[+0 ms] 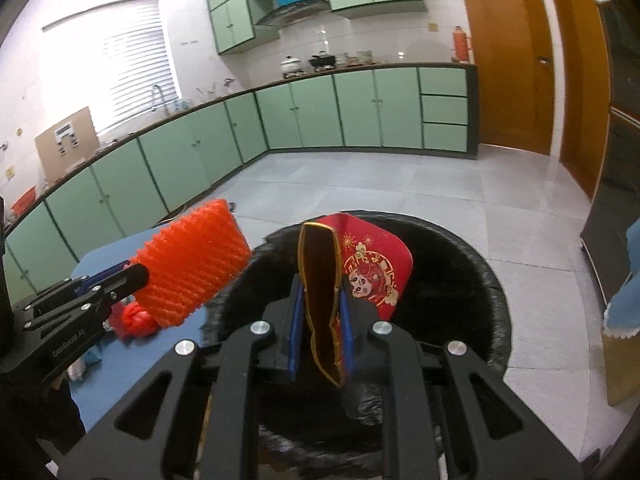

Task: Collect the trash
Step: 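Carry both items over the bin and open both tools to drop them, then grasp a second orange foam net with the left tool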

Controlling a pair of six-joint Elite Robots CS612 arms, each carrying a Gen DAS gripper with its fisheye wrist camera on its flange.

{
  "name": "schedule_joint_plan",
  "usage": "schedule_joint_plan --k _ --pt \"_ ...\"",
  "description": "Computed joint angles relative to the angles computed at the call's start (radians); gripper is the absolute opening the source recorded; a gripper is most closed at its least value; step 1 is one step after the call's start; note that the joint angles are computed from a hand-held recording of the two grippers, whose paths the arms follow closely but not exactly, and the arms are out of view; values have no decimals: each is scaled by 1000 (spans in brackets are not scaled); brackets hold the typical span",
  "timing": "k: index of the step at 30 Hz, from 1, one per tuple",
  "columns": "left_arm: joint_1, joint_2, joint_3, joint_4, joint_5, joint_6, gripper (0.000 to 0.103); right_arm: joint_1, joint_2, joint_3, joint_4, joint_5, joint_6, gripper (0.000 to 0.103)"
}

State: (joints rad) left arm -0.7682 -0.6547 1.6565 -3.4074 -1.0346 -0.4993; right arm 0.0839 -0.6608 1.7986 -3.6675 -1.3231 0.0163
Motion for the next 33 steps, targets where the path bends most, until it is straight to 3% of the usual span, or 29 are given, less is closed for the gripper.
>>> schedule_joint_plan --k 1,3,5,7,10,12,15,19,25,30,33 --pt "2 6 -15 9 -18 5 20 -3 3 -5 7 -13 0 27" --pt "4 20 -46 29 -35 6 23 -9 9 -8 9 -27 1 29" --pt "7 27 -62 36 -48 3 33 -16 16 -10 6 -52 6 49" --pt "6 27 -59 25 -52 1 47 -21 20 -6 -2 -71 13 57" --pt "6 22 -44 9 -29 2 62 -17 23 8 -44 -130 36 88" --pt "6 12 -26 0 -12 -3 64 -11 25 16 -74 -156 45 91" --pt "5 -9 15 -23 27 -19 73 -4 18 27 -82 -156 55 93" --pt "1 -41 78 -55 93 -30 75 21 6 33 -96 -133 48 95" --pt "-13 -90 208 -80 255 -86 77 68 1 31 -118 -94 52 95" --pt "-20 -121 299 -32 372 -182 77 110 12 7 -108 -71 49 95" --pt "-12 -132 331 17 385 -237 77 137 22 -13 -97 -62 29 95"
